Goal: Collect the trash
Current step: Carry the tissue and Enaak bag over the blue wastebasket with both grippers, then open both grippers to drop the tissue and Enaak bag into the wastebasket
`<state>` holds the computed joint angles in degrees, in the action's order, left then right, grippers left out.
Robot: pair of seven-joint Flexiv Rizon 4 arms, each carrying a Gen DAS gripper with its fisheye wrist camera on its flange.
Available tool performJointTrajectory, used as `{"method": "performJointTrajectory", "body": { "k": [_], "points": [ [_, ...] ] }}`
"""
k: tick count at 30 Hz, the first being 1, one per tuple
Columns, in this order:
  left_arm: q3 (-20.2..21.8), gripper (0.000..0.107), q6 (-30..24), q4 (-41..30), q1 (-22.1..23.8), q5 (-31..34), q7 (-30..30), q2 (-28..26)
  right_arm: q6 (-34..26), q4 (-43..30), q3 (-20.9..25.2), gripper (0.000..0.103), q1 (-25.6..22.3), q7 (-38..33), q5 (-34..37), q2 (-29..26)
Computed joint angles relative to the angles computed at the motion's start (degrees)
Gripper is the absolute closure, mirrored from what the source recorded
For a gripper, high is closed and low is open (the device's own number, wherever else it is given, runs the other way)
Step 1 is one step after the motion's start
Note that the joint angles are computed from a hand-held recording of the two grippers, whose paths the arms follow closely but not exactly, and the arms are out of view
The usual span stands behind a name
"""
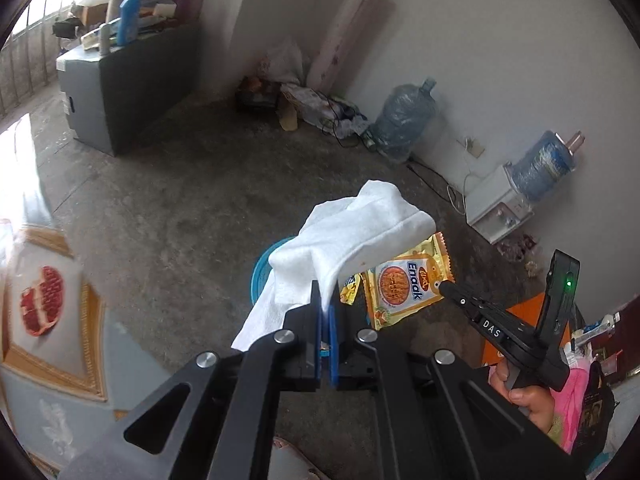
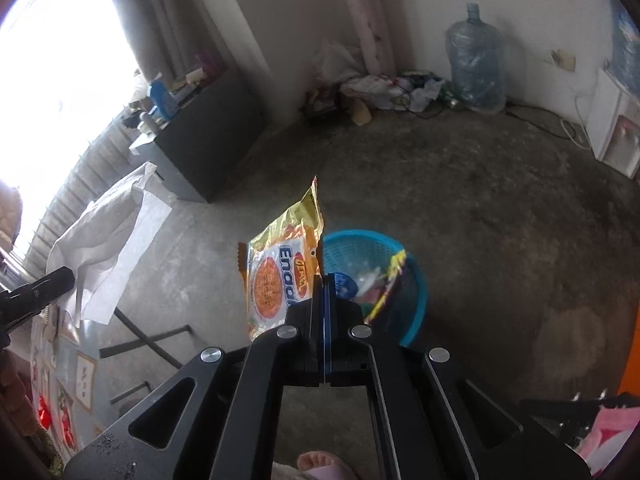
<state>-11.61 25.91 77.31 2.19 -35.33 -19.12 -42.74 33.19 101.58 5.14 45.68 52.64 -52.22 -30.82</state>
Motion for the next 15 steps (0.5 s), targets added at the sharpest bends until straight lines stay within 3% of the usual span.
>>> {"method": "performJointTrajectory", "body": {
  "k": [6,10,11,12,13,14,15],
  "points": [
    [0.83,0.104,-0.56,-3.88,-6.99,6.99,-5.27,-5.03,2.7,3.51,0.69,0.103,-2.06,2.95,5.22,-0.59],
    [1.11,0.104,0.1,-7.12,-10.47,10.97,-7.82,-8.65,9.73,6.84,-0.84,0.103,-3.68,7.41,3.76,-1.32],
    [1.27,0.098,0.28,-7.86,-11.32,12.16,-8.03,-9.47,11.96,7.56,-1.42,0.101,-4.11,8.76,3.08,-1.78],
    [1.53,0.079,0.33,-8.74,-12.19,13.37,-8.42,-10.35,15.78,8.93,-2.66,0.098,-4.44,11.5,0.77,-2.13],
    [1.74,0.067,0.93,-9.05,-12.79,14.24,-8.81,-10.87,19.89,10.28,-4.21,0.098,-4.72,14.6,-2.28,-2.56],
    [1.89,0.053,2.29,-8.89,-13.16,14.87,-9.05,-11.16,24.02,11.35,-5.51,0.086,-5.25,17.73,-4.77,-3.28],
    [1.98,0.052,4.18,-8.59,-13.58,15.39,-9.37,-11.37,27.19,12.1,-6.31,0.077,-5.78,20.14,-6.14,-3.9]
  ]
}}
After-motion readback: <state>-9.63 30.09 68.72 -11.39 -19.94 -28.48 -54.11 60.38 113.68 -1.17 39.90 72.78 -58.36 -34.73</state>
